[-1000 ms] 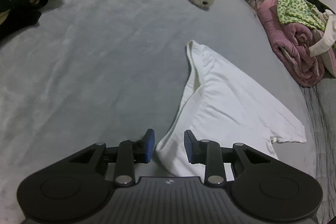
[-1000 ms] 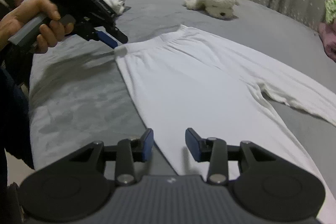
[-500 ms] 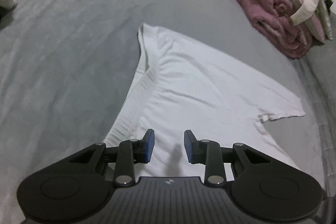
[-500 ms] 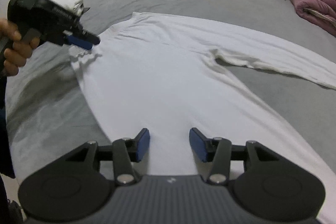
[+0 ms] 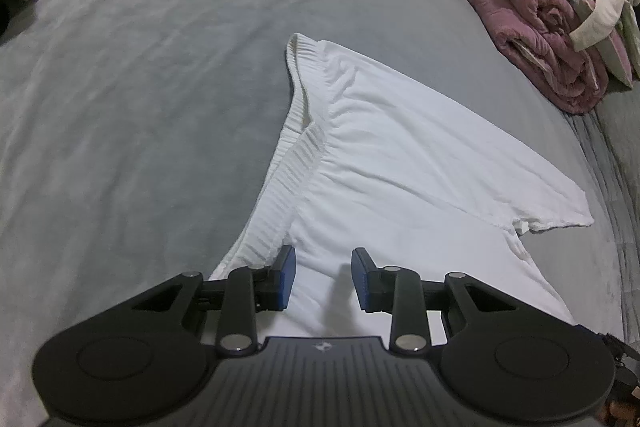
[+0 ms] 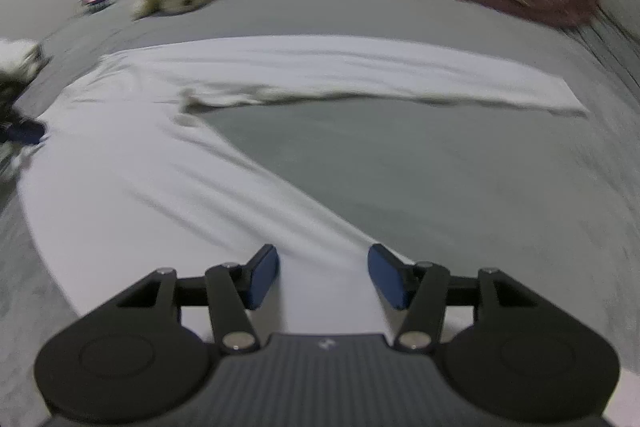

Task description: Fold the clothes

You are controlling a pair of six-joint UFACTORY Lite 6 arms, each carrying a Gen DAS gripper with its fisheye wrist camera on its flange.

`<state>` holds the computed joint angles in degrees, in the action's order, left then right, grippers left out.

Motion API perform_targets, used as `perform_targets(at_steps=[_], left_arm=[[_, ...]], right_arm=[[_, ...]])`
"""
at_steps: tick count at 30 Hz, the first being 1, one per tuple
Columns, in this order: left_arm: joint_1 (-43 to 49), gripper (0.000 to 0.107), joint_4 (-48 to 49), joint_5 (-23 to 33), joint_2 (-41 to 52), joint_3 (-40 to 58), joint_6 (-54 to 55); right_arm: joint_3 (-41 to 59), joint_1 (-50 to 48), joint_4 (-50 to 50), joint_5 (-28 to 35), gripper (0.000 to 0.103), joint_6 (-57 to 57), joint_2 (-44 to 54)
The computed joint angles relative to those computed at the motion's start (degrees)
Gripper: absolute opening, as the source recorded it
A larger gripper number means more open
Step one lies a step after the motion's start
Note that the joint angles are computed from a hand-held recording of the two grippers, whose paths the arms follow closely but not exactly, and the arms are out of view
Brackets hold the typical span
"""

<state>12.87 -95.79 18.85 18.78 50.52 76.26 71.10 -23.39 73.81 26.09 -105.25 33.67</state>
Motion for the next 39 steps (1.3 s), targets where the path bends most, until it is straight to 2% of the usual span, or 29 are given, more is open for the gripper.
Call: perform_targets(at_steps=[2,8,15,19,22,24,26,29,32,36,39], left_arm=[[0.2,0.030,-0.1,0.1,0.1,0.1,0.0],[0.2,0.030,0.4,-0.1,-0.1,0.1,-0.5],[0.8,0.030,0.4,0.2,0.0,0.1,-0.9],[0.9,0.030,-0.2,0.2,0.1,0.0,-0.8],[0.6,0.030,-0.7,-0.2,0.0,-0.1,-0.4],[-0.1,0.030,-0.4,-1.2,-0.4,-0.2,-0.7],[-1.6,0.030,-0.3,-3.4,-1.5,-0.4,-0.4],[-4.5,0.030,-7.4,-6.8,-4.0,-1.6,8.2],[-6.2,0.030,-12.5,-8.4,-5.5,-2.3,13.4],[-7.4,0.030,-15.5,-9.1,-6.1,-2.0,16.0],[-8.8,0.030,-14.6,-10.1,-3.9,0.0,13.9]], right_arm=[[1.3,-1.5,-2.0,0.9,0.053,2.9,0.8],[2.4,-4.4,-2.8,-3.2,0.054,5.1,1.0],[5.2,-8.1,-9.4,-6.1,0.057,16.3,1.9],[7.2,-10.6,-13.2,-5.2,0.061,21.2,3.2],[7.6,-12.4,-10.1,-6.0,0.062,18.2,3.1],[6.5,-13.7,-3.5,-7.1,0.061,11.7,1.7],[5.7,-16.2,1.6,-4.5,0.061,8.7,-0.9],[5.5,-19.9,1.9,-0.4,0.061,10.0,-4.1],[7.2,-21.9,-5.5,3.2,0.062,14.5,-4.3],[11.7,-23.7,-18.0,9.9,0.072,21.1,-1.6],[13.9,-22.9,-27.1,9.6,0.072,27.0,1.5]])
